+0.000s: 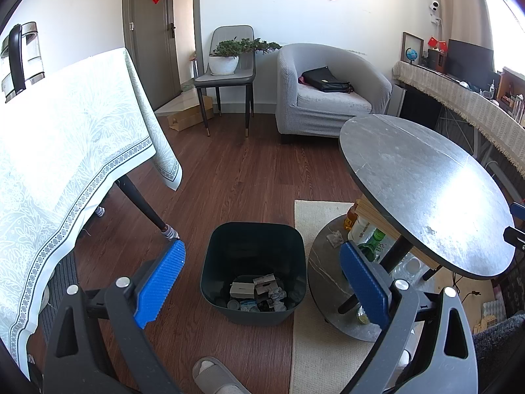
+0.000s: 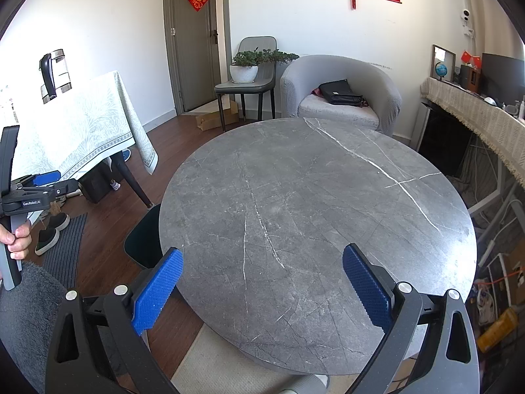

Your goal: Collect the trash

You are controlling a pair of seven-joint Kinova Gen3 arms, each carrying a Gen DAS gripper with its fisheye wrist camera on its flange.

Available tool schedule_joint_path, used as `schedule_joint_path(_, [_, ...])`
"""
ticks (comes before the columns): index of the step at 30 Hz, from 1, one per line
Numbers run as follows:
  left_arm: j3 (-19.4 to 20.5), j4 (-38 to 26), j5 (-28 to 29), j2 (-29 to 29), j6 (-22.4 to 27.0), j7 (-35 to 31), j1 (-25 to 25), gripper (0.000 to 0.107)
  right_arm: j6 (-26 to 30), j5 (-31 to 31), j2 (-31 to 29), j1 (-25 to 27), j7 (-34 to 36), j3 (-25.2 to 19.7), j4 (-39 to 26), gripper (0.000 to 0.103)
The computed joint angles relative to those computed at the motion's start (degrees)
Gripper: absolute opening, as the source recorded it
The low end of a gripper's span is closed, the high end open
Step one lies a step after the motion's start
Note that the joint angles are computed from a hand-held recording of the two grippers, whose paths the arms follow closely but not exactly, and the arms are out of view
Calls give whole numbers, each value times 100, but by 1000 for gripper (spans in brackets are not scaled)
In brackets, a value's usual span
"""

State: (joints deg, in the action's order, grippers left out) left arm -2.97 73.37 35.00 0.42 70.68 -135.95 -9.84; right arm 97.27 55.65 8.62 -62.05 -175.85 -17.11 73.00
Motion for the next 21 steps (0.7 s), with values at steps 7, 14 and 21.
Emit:
schedule_joint_path(7, [0, 1, -13, -6, -12, 3, 10, 97, -2, -11, -2, 5, 5, 1, -3, 99])
schedule_joint_path(14, [3, 0, -9, 7, -7, -31, 5, 97, -3, -15, -1, 8, 9, 1, -7, 99])
schedule_joint_path(21, [-3, 22, -3, 14, 4, -72, -7, 97, 24, -8, 65, -25, 42, 28, -80, 99])
